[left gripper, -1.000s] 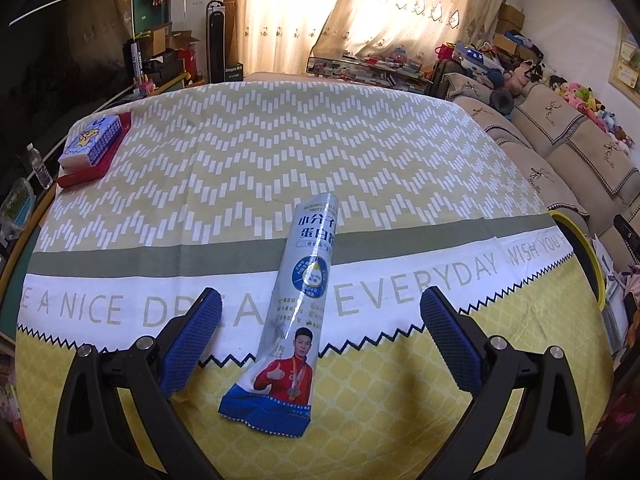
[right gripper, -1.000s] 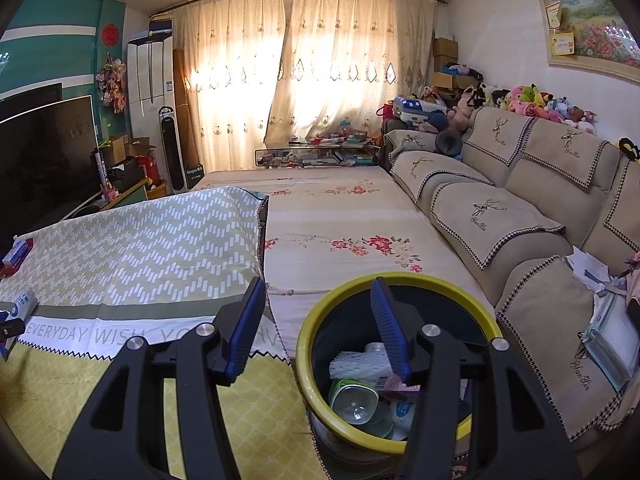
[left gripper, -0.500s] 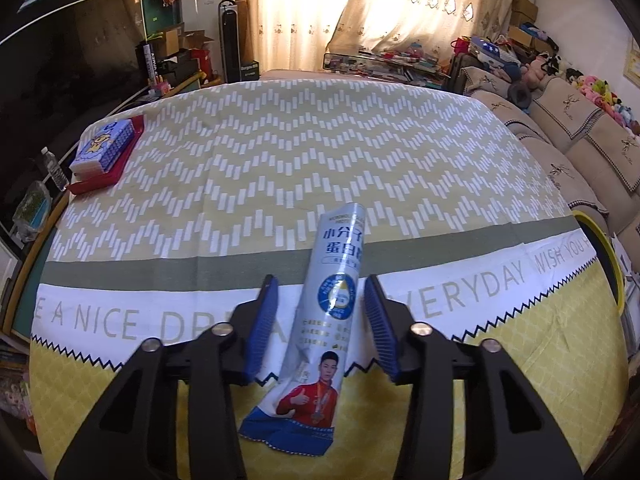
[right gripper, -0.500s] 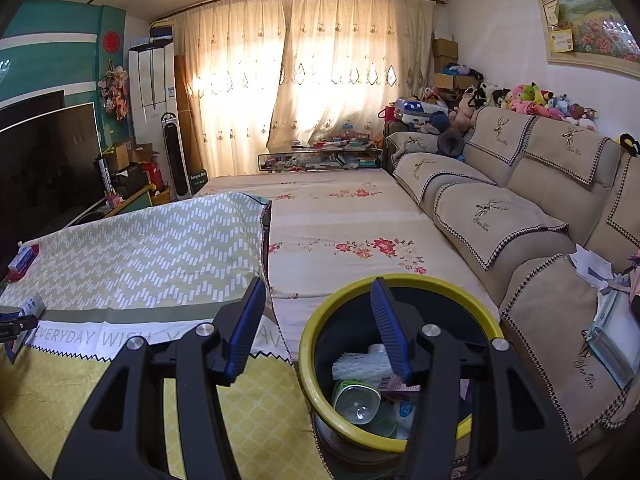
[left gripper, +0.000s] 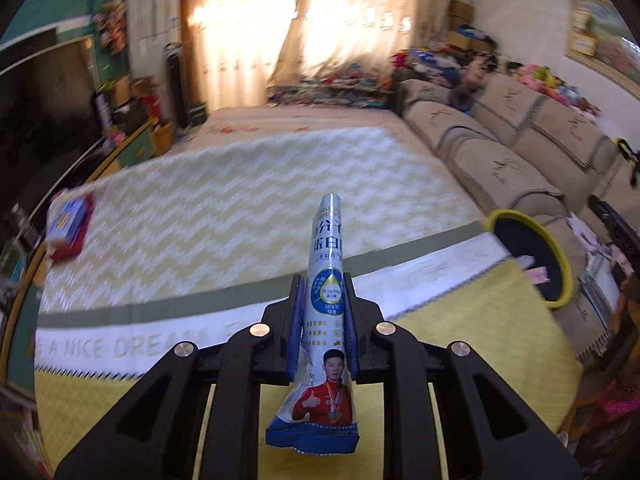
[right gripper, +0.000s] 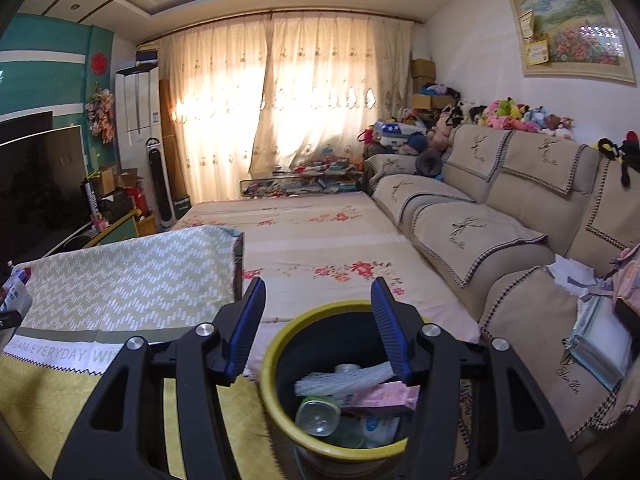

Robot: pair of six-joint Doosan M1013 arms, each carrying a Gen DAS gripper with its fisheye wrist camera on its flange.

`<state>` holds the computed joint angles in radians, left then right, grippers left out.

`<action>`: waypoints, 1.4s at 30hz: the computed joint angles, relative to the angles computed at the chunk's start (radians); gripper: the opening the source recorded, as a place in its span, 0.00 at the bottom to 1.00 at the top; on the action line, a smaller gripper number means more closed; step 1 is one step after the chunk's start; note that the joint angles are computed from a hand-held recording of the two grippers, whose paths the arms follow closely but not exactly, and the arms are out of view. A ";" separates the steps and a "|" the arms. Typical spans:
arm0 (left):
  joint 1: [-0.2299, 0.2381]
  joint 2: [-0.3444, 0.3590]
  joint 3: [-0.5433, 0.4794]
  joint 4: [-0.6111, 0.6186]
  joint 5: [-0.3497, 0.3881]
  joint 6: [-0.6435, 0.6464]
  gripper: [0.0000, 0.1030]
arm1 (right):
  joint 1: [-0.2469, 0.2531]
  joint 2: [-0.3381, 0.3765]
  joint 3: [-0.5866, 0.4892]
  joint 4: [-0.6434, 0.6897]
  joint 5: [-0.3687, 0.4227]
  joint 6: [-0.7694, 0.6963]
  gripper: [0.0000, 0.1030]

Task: Collect trash
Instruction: 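Carry the tube over the yellow bin and open the left gripper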

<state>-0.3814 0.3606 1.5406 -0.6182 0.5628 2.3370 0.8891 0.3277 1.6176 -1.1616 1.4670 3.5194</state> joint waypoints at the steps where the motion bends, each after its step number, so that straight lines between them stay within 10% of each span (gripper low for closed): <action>1: -0.011 -0.004 -0.003 -0.031 0.016 0.036 0.18 | 0.005 -0.008 0.009 0.001 0.021 0.007 0.51; 11: -0.177 0.026 -0.089 -0.171 0.181 0.239 0.18 | 0.038 -0.094 0.116 0.058 0.161 0.110 0.51; 22: -0.350 0.151 -0.243 -0.090 0.277 0.164 0.19 | 0.057 -0.153 0.213 0.148 0.207 0.237 0.53; 36: -0.440 0.289 -0.371 0.051 0.318 0.024 0.23 | 0.061 -0.178 0.269 0.166 0.190 0.334 0.53; 40: -0.457 0.302 -0.368 0.093 0.299 -0.009 0.66 | 0.064 -0.182 0.278 0.164 0.178 0.355 0.54; 42: -0.455 0.293 -0.346 0.075 0.270 0.007 0.72 | 0.066 -0.181 0.276 0.155 0.178 0.353 0.54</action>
<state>-0.8368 0.6534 1.1942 -0.5436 0.8325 2.3436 0.9554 0.1464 1.8936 -1.0067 1.6450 3.8726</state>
